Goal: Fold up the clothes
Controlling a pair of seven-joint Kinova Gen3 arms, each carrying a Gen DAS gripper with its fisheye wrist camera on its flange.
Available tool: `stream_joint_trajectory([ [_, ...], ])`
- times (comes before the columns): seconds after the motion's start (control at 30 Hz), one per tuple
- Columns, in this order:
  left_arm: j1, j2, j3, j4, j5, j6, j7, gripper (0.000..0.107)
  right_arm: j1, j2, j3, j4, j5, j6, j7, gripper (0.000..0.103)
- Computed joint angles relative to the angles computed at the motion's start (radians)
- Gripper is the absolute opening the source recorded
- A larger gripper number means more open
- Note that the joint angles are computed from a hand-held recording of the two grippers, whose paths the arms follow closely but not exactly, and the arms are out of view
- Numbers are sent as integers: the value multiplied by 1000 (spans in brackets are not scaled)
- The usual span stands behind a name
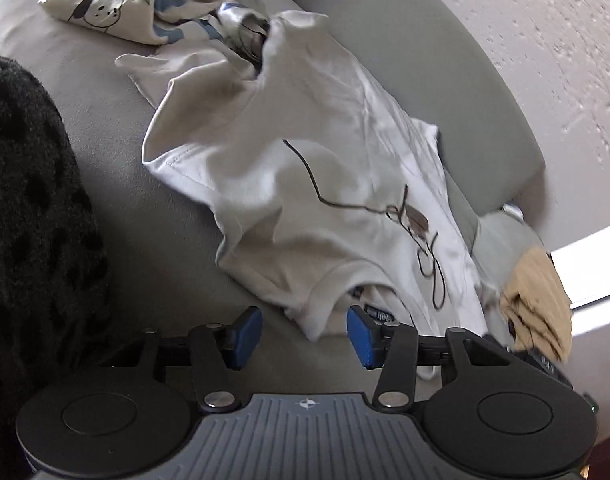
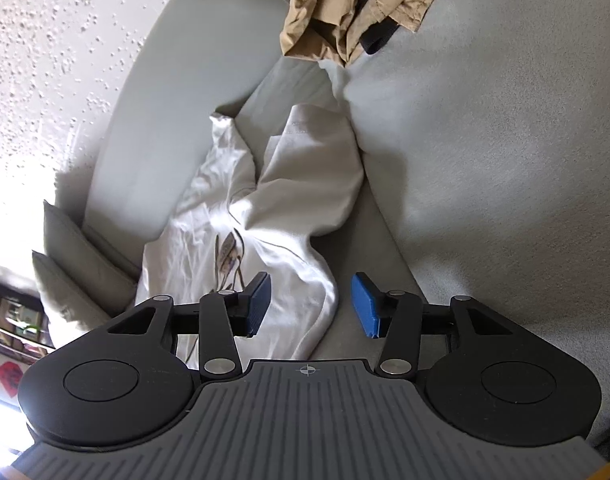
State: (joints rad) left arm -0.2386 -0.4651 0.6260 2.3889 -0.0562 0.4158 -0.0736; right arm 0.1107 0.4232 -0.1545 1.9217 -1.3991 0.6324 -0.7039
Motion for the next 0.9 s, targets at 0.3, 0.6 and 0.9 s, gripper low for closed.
stream_joint_trajectory([
  [0.3, -126, 49, 104, -34, -52, 7, 62, 41, 17, -17, 20, 28, -23, -22, -2, 51],
  [0.6, -93, 94, 105, -57, -146, 68, 118, 10, 82, 66, -5, -3, -146, 50, 38, 52],
  [0.9, 29, 106, 26, -66, -210, 97, 141, 3, -25, -57, 37, 30, -81, -117, 195, 2],
])
